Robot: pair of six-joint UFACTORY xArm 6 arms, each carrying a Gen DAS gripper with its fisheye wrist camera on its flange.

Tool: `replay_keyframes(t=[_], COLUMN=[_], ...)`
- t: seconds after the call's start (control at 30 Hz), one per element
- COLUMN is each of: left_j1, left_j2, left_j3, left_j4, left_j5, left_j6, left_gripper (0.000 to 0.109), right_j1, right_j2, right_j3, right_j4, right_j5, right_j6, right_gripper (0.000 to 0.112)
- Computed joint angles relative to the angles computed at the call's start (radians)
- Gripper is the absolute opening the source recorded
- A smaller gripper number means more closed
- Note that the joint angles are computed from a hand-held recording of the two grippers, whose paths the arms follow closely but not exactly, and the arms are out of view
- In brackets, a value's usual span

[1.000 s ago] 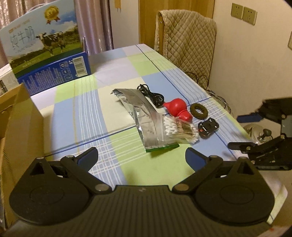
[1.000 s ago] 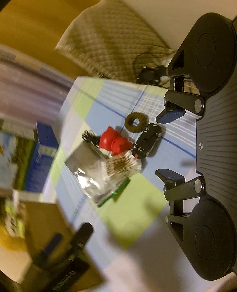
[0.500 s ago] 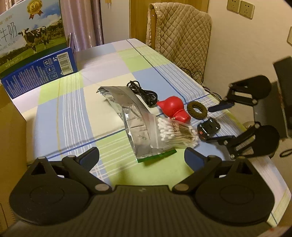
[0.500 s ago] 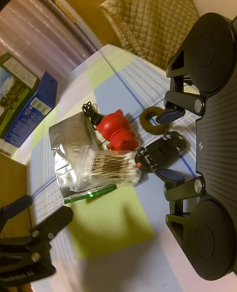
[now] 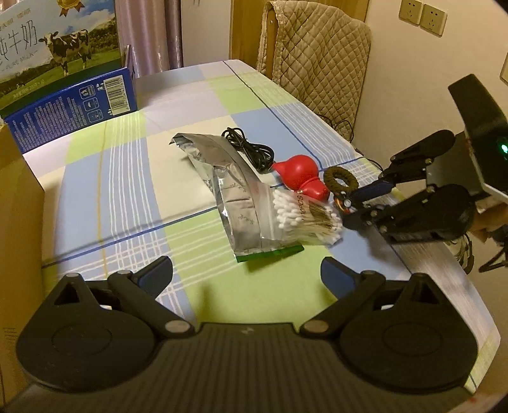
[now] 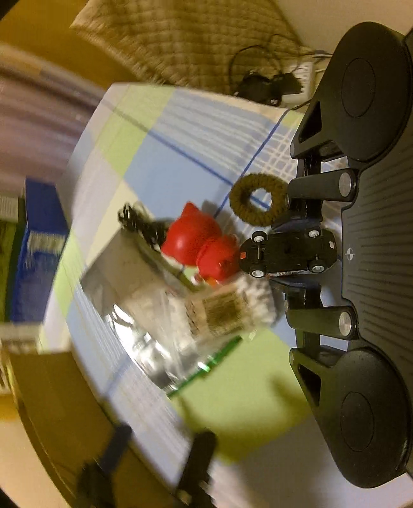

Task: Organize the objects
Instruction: 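Lower the right tool onto the black toy car and close it, then close the left tool on the cotton swab bag while the right tool holds the car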

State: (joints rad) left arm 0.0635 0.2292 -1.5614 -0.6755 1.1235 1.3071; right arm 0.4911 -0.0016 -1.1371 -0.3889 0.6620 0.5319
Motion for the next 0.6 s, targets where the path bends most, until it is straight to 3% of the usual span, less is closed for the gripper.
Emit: replay_keyframes(t=[0.13, 0.47, 0.6], left_j1=[0.010, 0.025, 0.016], left_j2=[-0.006, 0.000, 0.019], left_j3=[-0.004, -0.008, -0.010], left_j4=[-0.007, -0.017, -0.036], left_j5=[0.011, 0.014, 0.014], left_j6=[-0.003, -0.021, -0.001], left_gripper=[0.098, 0.095, 0.087], right_j1=[0.009, 0.063, 0.073], right_j2=[0.032, 0.036, -0.005], right_j3=[-0.045, 0.005, 0.049], right_j4=[-0.039, 0.234, 0.138], right_j5=[0.038, -0.158, -0.150], right_j6=[0.075, -0.088, 0.055], right_gripper=[0.027, 0.027, 0.027])
